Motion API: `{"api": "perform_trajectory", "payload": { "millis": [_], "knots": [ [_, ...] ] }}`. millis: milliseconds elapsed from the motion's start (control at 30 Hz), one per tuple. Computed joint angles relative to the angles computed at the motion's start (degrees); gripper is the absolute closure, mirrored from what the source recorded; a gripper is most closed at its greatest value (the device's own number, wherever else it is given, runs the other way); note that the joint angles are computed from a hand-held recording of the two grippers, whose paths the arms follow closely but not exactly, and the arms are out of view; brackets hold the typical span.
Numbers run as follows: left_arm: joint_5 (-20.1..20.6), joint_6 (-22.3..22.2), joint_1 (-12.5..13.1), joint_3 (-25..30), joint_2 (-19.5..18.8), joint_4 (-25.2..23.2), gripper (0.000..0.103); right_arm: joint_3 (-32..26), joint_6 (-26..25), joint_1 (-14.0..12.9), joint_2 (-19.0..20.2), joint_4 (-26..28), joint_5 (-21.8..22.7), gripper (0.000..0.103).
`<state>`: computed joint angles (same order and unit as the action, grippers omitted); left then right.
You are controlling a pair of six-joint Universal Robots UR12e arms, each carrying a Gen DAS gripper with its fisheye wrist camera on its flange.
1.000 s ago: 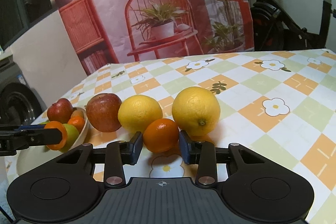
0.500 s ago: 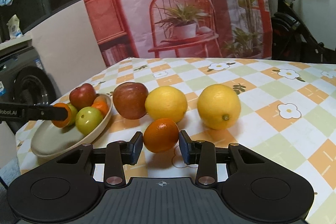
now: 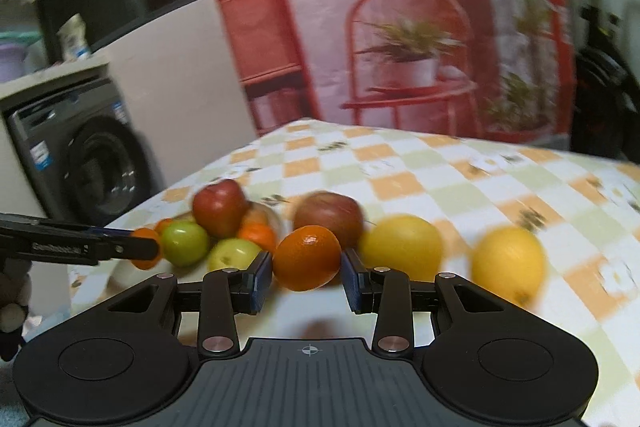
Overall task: Organize fruits
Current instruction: 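Carry the kumquat and tangerine in both grippers over the cream plate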
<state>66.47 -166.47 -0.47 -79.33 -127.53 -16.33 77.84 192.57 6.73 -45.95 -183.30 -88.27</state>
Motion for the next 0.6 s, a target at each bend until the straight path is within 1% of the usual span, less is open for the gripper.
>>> {"api": "perform_trajectory", "payload": {
  "millis": [233, 400, 467, 500, 600],
  "knots": [
    [1.5, -1.9, 0.8, 0.5, -0.5, -0.1, 0.058, -9.4, -5.8, 0.6, 3.8, 8.4, 4.5, 0.068],
    [1.9, -2.2, 1.1, 0.9, -1.1, 0.2, 0.058, -15.3, -9.7, 1.4, 6.3, 13.6, 5.9, 0.07],
    [1.8, -2.7, 1.2, 1.2, -1.3, -0.1, 0.059, -17.0, -11.4, 1.6, 7.0, 15.5, 6.3, 0.07],
    [1.1, -2.9, 1.4, 1.3, -1.4, -0.2, 0.059, -17.5, -12.2, 1.8, 7.2, 16.4, 6.6, 0.071],
    [1.1, -2.6, 1.4, 1.7, -1.7, -0.1, 0.059, -19.2, -13.5, 2.0, 7.9, 19.2, 6.9, 0.073]
  ]
}}
